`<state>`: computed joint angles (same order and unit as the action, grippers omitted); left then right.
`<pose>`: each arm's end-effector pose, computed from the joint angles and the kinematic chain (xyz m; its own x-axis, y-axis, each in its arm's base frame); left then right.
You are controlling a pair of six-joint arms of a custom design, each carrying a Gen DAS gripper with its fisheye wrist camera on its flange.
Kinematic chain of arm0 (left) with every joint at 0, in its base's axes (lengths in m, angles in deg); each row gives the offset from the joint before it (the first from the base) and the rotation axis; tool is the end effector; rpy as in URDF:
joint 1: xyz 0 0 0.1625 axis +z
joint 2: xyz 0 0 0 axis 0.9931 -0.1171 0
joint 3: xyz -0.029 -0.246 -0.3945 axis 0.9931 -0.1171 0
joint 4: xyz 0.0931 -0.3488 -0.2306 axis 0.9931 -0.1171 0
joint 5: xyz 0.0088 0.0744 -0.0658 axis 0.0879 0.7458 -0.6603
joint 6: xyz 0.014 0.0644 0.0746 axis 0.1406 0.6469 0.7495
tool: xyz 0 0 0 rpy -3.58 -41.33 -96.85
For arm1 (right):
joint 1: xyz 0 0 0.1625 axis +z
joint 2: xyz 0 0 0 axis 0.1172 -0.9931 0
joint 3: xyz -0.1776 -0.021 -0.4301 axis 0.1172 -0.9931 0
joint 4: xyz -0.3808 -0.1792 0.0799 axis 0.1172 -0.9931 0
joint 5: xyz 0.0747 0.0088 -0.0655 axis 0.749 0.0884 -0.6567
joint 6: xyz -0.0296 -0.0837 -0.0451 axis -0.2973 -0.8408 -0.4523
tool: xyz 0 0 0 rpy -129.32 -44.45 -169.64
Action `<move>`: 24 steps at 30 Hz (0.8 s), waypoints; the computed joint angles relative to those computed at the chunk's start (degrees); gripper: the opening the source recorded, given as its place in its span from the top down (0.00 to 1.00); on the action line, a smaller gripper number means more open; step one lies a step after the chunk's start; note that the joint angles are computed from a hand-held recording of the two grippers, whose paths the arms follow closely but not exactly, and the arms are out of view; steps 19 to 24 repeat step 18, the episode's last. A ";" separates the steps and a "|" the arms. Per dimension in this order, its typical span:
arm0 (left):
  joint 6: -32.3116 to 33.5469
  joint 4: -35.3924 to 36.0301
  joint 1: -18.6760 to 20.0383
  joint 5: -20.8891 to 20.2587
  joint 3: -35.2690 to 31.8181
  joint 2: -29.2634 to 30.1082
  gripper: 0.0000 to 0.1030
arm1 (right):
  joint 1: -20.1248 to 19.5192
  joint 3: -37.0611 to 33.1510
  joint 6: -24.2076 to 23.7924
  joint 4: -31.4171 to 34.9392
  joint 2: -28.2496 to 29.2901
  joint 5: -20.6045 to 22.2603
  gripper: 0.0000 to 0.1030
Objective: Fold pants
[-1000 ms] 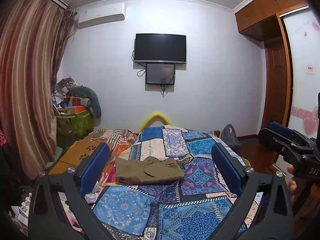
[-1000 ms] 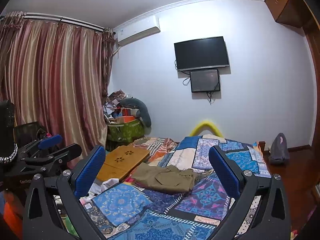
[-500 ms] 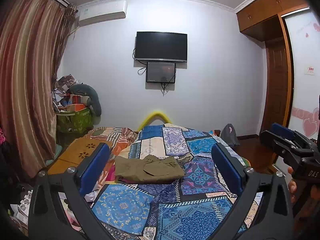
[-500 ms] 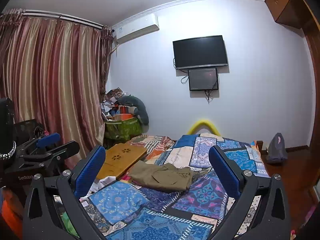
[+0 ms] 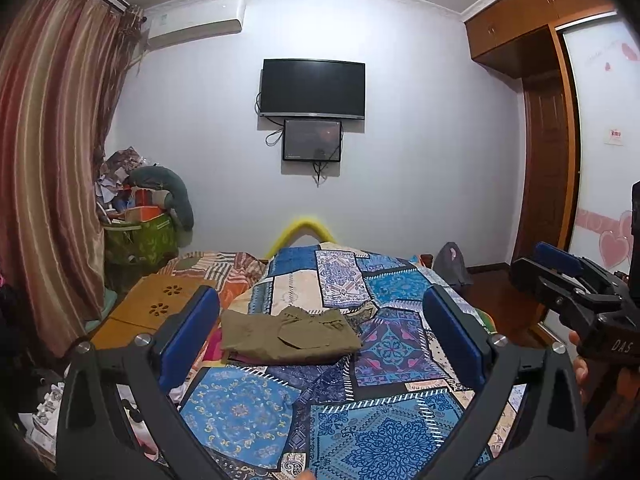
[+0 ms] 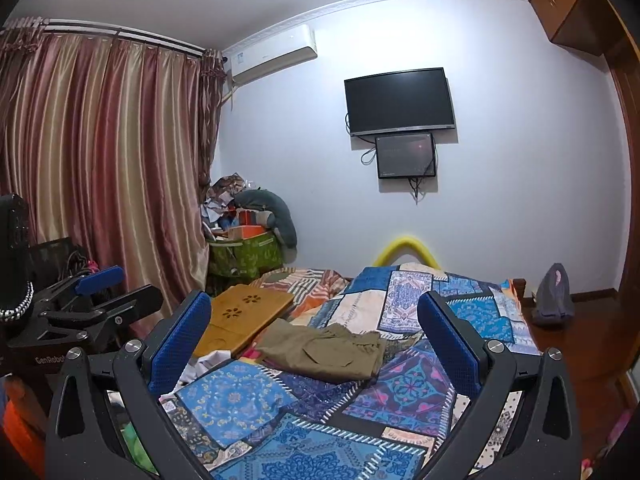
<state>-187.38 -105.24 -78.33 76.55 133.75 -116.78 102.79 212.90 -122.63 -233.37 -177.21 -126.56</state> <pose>-0.5227 -0.2775 0.1552 -0.7261 -0.0851 -0.6823 0.6530 0.2257 -0.7230 0.2432 -0.2852 0.4664 -0.6478 -0.5644 0.5117 -0.7043 0.1877 -0.6846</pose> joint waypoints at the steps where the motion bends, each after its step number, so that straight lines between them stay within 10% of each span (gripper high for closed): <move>1: 0.98 -1.28 0.02 -0.13 0.31 -0.10 0.00 | -0.02 -0.01 0.02 -0.09 0.02 0.05 0.00; 24: 11.73 -14.73 0.49 -0.75 2.79 -0.16 0.00 | -1.04 0.37 0.28 -0.37 -0.01 0.44 0.00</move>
